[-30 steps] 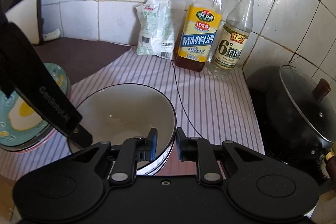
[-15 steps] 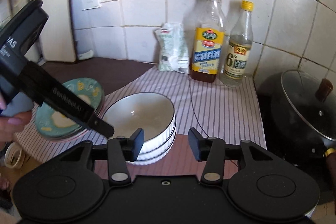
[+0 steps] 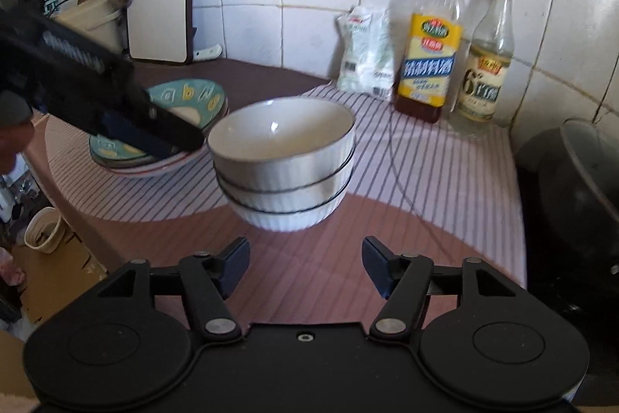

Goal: Organize plates and bowls
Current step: 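Grasp the rim of the three-bowl stack with the left gripper, then carry the bowl stack onto the fried-egg plate, lower it, open left gripper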

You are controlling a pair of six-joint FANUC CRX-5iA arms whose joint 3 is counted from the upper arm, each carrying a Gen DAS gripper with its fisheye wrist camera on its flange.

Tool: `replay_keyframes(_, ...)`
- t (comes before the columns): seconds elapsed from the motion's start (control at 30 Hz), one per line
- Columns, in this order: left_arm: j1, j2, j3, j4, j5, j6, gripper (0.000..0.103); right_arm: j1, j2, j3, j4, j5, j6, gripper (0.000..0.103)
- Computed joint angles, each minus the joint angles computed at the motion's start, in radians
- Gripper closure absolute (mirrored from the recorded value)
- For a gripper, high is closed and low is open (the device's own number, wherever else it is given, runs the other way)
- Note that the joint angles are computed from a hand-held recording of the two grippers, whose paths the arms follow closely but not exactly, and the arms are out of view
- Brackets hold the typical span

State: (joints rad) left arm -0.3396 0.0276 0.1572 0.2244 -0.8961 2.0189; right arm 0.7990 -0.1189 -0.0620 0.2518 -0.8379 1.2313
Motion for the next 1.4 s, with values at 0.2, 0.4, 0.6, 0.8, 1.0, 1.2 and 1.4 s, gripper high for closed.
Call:
replay_keyframes(0.2,0.017,-0.014,-0.074,0.020,0.098,0.040,0.044,0.007,0.029,-0.060,0.005,0.087,-0.028,0.015)
replay_keyframes(0.4,0.049,0.010,-0.154,0.159,0.202,-0.044,0.043,0.018,0.059,-0.163,0.119,0.262,-0.160,0.012)
replay_keyframes(0.6,0.070,0.077,-0.141,0.242,0.186,-0.142,0.050,0.009,0.096,-0.191,0.218,0.372,-0.236,0.010)
replay_keyframes(0.8,0.074,0.144,-0.029,0.175,0.084,-0.078,0.064,-0.014,0.135,-0.170,0.266,0.415,-0.342,0.009)
replay_keyframes(1.0,0.082,0.188,0.035,0.158,0.000,-0.019,0.071,-0.024,0.174,-0.127,0.221,0.423,-0.327,0.002)
replay_keyframes(1.2,0.070,0.174,0.015,0.135,0.028,0.002,0.072,-0.030,0.186,-0.088,0.145,0.401,-0.241,0.002)
replay_keyframes(1.4,0.051,0.180,0.053,0.080,-0.008,0.013,0.071,-0.040,0.180,-0.056,0.026,0.376,-0.092,0.003)
